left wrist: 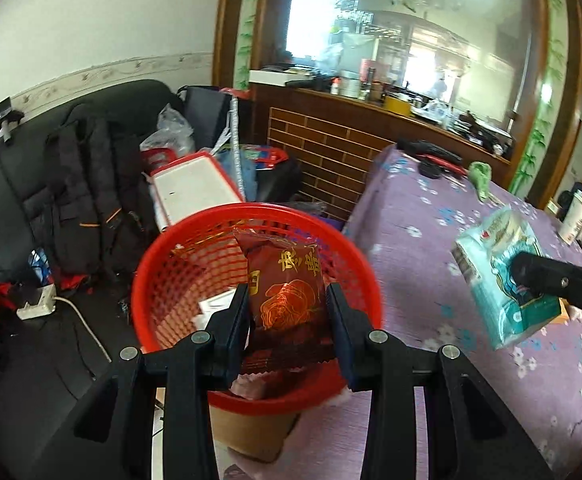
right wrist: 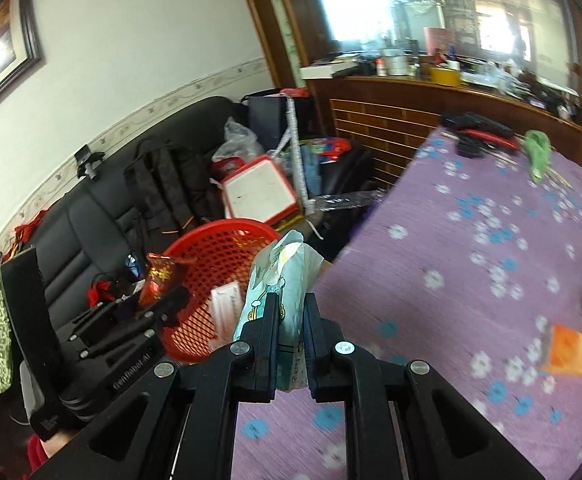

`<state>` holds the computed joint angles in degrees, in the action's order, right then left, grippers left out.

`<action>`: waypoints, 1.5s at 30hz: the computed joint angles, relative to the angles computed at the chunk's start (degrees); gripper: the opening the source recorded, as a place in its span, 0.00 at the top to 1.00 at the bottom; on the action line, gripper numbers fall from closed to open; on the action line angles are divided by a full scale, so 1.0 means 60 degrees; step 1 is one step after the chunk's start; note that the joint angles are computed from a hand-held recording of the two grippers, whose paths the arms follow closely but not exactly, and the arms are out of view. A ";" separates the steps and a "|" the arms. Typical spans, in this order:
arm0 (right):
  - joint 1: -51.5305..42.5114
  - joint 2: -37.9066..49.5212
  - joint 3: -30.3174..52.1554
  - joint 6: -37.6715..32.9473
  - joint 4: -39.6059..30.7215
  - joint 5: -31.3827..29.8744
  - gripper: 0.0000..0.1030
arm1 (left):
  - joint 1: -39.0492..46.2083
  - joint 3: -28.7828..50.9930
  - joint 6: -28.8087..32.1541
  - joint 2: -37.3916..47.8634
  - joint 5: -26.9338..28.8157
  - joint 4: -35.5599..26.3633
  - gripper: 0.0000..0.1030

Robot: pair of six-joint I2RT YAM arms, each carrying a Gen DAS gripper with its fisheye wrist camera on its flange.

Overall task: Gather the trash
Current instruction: 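Carry both items over the red wastebasket and open both grippers, then move both tools back over the table toward the orange box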

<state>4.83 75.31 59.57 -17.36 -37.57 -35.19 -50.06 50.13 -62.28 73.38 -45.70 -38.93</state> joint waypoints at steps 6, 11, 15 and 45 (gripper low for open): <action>0.1641 0.0774 0.0292 0.1124 0.0996 0.0832 0.88 | 0.0858 -0.0483 0.0498 -0.0352 0.0401 0.0476 0.64; 0.1807 0.1682 0.0764 0.1485 0.0991 0.0778 0.81 | 0.1115 -0.0594 0.0213 -0.0542 0.0449 0.0433 0.39; 0.0827 0.1149 0.0406 0.1123 0.0894 0.0326 0.81 | 0.0588 -0.0350 -0.0074 -0.0456 -0.0077 0.0021 0.37; -1.0079 0.6502 0.6085 -0.4224 -0.5307 -0.2584 0.67 | -0.1607 1.2599 0.4905 0.9842 0.2959 -0.1531 0.20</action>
<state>-55.65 114.32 96.08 -42.71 -69.41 -50.70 -59.71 125.73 -32.84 132.43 -27.95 -48.12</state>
